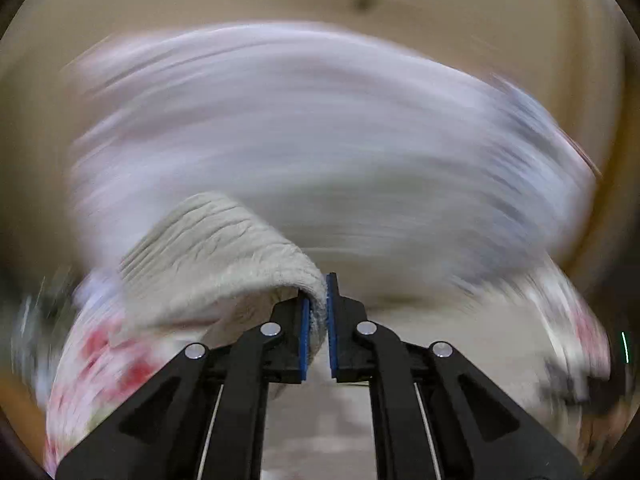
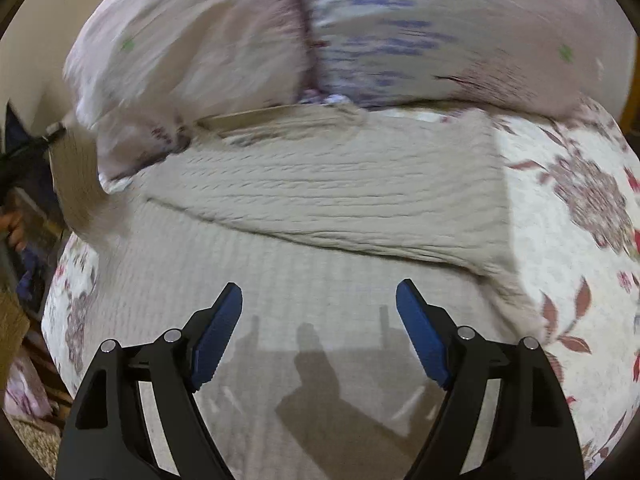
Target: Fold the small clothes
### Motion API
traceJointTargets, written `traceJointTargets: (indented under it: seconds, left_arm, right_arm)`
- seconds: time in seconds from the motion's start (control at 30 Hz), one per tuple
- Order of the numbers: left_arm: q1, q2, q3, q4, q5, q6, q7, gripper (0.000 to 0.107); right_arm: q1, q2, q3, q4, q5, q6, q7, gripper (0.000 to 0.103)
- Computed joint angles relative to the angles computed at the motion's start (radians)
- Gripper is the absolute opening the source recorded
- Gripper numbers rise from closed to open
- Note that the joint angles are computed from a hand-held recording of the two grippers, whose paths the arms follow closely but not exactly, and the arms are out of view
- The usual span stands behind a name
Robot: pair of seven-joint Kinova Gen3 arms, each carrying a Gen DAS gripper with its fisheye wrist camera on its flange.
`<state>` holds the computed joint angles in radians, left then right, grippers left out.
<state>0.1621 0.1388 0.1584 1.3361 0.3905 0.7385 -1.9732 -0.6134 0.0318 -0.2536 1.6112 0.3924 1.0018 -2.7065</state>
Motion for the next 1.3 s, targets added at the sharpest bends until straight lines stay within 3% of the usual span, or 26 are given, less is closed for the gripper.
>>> traceJointTargets:
  seconds: [0.1,0.17,0.23,0.37,0.43,0.53,0.6,0.63,0.7,0.73,0.8,0.9,1.0,1.07,1.2,1.3]
  left_arm:
    - [0.134,0.038,0.106,-0.014,-0.109,0.075,-0.055,0.025]
    - [0.199,0.048,0.102,0.037,-0.166,0.093,-0.01,0.039]
    - [0.228,0.036,0.049,0.082,-0.158,0.117,0.072,0.043]
    - [0.197,-0.087,-0.082,0.253,-0.08,0.115,0.234,0.069]
    - [0.123,-0.159,-0.087,0.34,-0.068,0.126,0.314,0.075]
    - [0.003,-0.2,-0.046,0.405,-0.043,0.182,0.352,0.076]
    - [-0.032,-0.225,-0.082,0.463,0.035,0.23,0.307,0.076]
    - [-0.021,-0.239,-0.118,0.487,0.076,0.246,0.284,0.075]
    - [0.029,-0.28,-0.21,0.541,0.157,0.26,0.225,0.074]
    - [0.056,-0.292,-0.257,0.56,0.198,0.275,0.21,0.071]
    - [0.091,-0.316,-0.32,0.602,0.279,0.321,0.19,0.061]
    - [0.031,-0.361,-0.296,0.672,0.358,0.363,0.16,0.056]
    - [-0.032,-0.355,-0.268,0.701,0.418,0.427,0.156,0.04]
    - [-0.044,-0.316,-0.262,0.694,0.455,0.468,0.129,0.01]
    - [-0.064,-0.229,-0.276,0.615,0.568,0.495,0.032,0.007]
    - [-0.112,-0.137,-0.259,0.481,0.67,0.442,-0.063,0.007]
  right_arm:
    - [0.023,-0.049,0.006,0.05,-0.015,-0.006,-0.031,0.081]
    - [0.042,-0.088,-0.002,0.083,-0.02,-0.01,-0.056,0.081]
    - [0.103,-0.137,-0.05,0.117,-0.029,-0.005,-0.079,0.081]
    - [0.261,-0.246,-0.14,0.181,-0.128,0.017,-0.066,0.077]
    - [0.257,-0.287,-0.09,0.21,-0.21,0.016,-0.033,0.074]
    - [0.151,-0.361,0.049,0.3,-0.332,-0.02,-0.023,0.065]
    - [0.06,-0.404,0.136,0.357,-0.413,-0.049,-0.01,0.058]
    - [0.015,-0.42,0.172,0.386,-0.454,-0.07,-0.005,0.048]
    - [-0.055,-0.478,0.215,0.458,-0.535,-0.145,-0.002,0.039]
    - [-0.101,-0.497,0.247,0.493,-0.576,-0.185,0.0,0.026]
    - [-0.161,-0.529,0.267,0.561,-0.657,-0.261,-0.001,0.016]
    - [-0.165,-0.546,0.245,0.619,-0.779,-0.34,0.052,0.01]
    - [-0.095,-0.533,0.222,0.621,-0.876,-0.363,0.172,0.009]
    - [-0.042,-0.52,0.223,0.599,-0.902,-0.384,0.253,0.008]
    - [-0.078,-0.474,0.367,0.527,-0.878,-0.492,0.416,0.008]
    - [-0.135,-0.38,0.506,0.434,-0.871,-0.576,0.538,0.008]
